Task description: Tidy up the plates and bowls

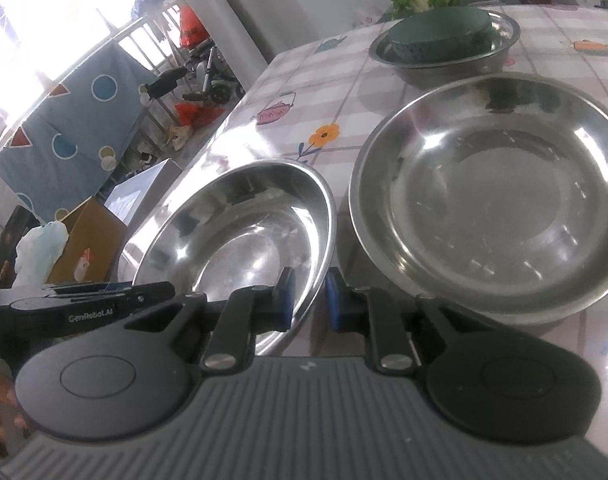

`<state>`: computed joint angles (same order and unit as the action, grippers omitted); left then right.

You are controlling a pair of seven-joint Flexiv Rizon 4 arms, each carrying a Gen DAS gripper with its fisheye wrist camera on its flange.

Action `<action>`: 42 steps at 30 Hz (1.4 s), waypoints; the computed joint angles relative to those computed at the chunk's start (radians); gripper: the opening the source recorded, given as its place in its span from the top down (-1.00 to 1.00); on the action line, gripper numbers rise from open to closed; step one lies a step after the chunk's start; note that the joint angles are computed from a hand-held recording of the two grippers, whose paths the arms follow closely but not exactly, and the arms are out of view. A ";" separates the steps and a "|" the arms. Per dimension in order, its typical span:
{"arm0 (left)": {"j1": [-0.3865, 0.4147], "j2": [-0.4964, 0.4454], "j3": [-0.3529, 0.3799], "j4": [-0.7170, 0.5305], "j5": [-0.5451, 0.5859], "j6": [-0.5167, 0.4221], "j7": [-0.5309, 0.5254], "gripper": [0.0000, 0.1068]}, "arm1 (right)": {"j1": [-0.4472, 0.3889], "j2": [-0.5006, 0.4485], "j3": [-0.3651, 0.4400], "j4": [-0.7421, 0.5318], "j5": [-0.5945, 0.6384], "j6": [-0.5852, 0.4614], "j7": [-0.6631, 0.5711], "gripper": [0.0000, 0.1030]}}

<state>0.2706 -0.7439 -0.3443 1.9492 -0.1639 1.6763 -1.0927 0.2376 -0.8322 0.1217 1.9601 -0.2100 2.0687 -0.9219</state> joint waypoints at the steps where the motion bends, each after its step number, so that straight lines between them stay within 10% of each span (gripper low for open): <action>1: 0.001 0.002 -0.001 0.003 0.002 0.000 0.001 0.54 | -0.001 0.000 0.001 0.000 0.000 0.000 0.000 0.70; 30: 0.107 0.058 -0.120 0.143 0.052 0.024 -0.019 0.47 | -0.012 0.012 0.004 0.052 0.018 0.056 0.005 0.70; 42: 0.059 0.053 -0.057 0.116 0.071 0.055 -0.039 0.44 | -0.009 0.003 -0.005 0.056 0.026 0.081 0.011 0.70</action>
